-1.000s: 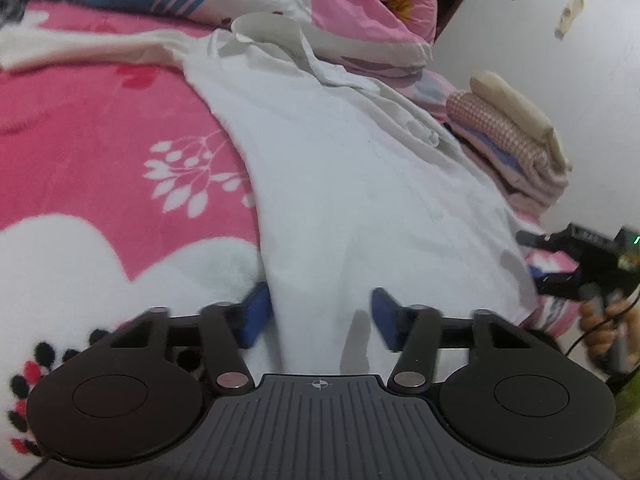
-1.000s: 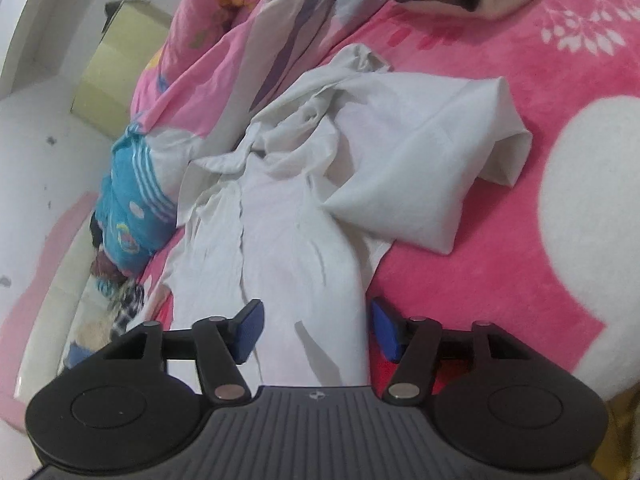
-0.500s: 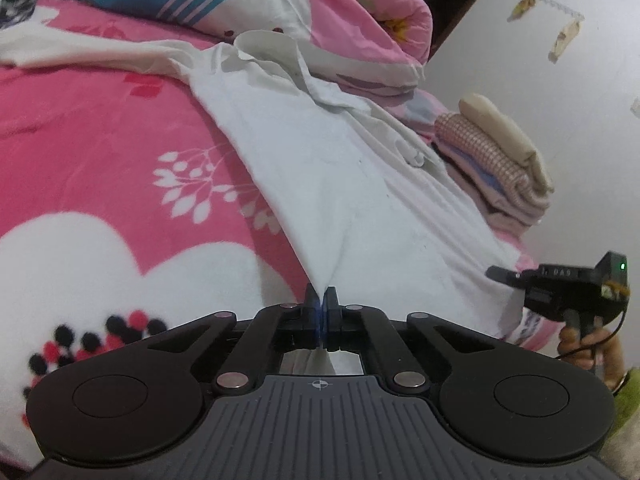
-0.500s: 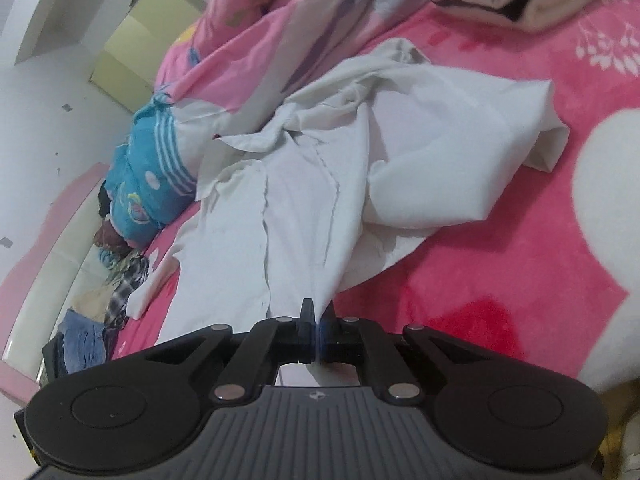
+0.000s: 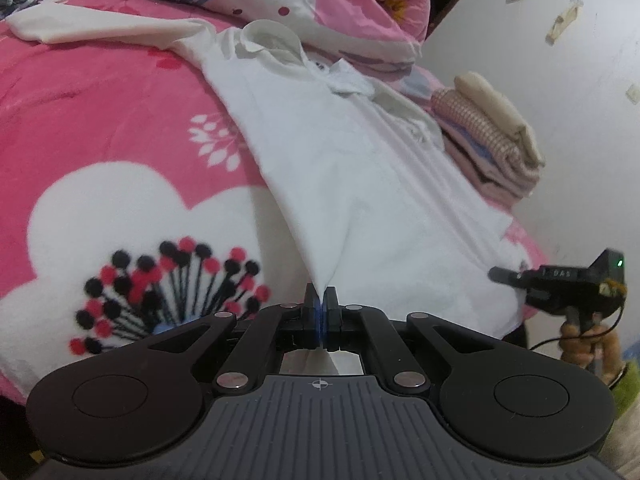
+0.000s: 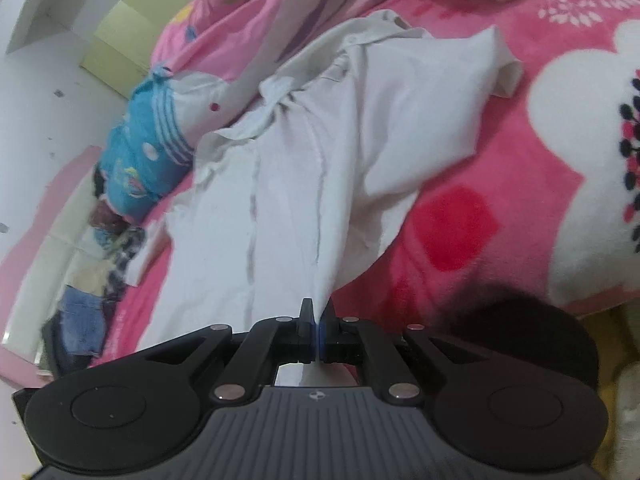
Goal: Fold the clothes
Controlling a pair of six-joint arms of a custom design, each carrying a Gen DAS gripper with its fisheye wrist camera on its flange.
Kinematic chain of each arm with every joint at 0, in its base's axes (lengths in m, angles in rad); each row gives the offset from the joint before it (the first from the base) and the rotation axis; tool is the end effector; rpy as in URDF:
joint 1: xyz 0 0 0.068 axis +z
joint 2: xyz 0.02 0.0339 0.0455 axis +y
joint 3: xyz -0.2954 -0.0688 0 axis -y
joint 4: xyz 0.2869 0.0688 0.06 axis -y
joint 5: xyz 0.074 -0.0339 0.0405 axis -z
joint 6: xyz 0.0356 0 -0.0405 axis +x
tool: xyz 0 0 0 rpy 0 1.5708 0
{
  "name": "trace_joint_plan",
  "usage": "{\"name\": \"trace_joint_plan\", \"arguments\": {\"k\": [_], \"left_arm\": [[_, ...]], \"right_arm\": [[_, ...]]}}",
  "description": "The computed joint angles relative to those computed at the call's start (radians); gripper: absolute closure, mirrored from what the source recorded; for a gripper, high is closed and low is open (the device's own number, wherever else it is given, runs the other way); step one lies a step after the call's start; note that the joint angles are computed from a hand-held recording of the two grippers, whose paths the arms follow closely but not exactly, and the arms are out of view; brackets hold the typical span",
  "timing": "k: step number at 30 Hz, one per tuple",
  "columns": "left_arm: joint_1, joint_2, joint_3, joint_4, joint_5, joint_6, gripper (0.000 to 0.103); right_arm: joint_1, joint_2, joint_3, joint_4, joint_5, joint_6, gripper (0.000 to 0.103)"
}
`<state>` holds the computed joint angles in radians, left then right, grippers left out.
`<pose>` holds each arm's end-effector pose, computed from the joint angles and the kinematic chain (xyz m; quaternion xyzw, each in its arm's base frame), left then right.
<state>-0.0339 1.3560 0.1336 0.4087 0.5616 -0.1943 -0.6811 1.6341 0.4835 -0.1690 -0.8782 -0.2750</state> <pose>0.1821 -0.0251 0.0772 0.0306 0.8981 -0.2963 0.3235 0.1995 -0.1264 0.0771 0.1289 0.8903 0.3223 0.2947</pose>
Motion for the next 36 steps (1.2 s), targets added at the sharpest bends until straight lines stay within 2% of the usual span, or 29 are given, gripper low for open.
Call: {"name": "trace_joint_plan", "arguments": {"k": [1,3,5,6,8,10,13,17,22,27,31,33,35,36], "left_arm": [[-0.001,0.034,0.002,0.023,0.005,-0.001,0.103],[0.008,0.089,0.005,0.052,0.025,0.019,0.101],[0.014,0.122,0.006,0.059,0.038,0.045,0.097],[0.022,0.134,0.004,0.058,0.049,0.06,0.095],[0.051,0.153,-0.003,0.059,0.079,0.095,0.078],[0.08,0.145,-0.014,0.056,0.102,0.122,0.07],[0.135,0.112,-0.027,0.046,0.147,0.142,0.068],[0.202,0.096,-0.025,0.101,0.2,0.082,0.058],[0.157,0.248,0.071,0.263,0.097,-0.092,0.057],[0.092,0.399,0.21,0.285,0.007,-0.148,0.058],[0.052,0.442,0.245,0.331,-0.065,-0.152,0.058],[0.018,0.45,0.256,0.338,-0.121,-0.142,0.058],[-0.005,0.457,0.257,0.345,-0.163,-0.128,0.059],[-0.019,0.459,0.255,0.353,-0.188,-0.115,0.059]], "right_arm": [[0.011,-0.007,-0.004,0.014,0.027,0.02,0.096],[0.031,-0.046,-0.024,0.052,0.097,0.043,0.082],[0.028,-0.141,-0.086,0.119,0.175,0.044,0.061],[0.02,-0.195,-0.118,0.145,0.205,0.038,0.061],[-0.018,-0.293,-0.167,0.168,0.222,0.015,0.061],[-0.045,-0.352,-0.193,0.157,0.195,-0.012,0.061],[-0.002,-0.403,-0.217,0.144,0.173,-0.022,0.061],[0.176,-0.356,-0.214,0.199,0.177,0.021,0.061],[0.339,-0.221,-0.189,0.315,0.243,0.077,0.061],[0.401,-0.184,-0.199,0.374,0.306,0.052,0.062],[0.416,-0.204,-0.217,0.391,0.327,0.037,0.066],[0.425,-0.213,-0.229,0.405,0.347,0.027,0.072],[0.441,-0.22,-0.242,0.428,0.38,0.018,0.088],[0.462,-0.22,-0.243,0.442,0.405,0.022,0.092]]}}
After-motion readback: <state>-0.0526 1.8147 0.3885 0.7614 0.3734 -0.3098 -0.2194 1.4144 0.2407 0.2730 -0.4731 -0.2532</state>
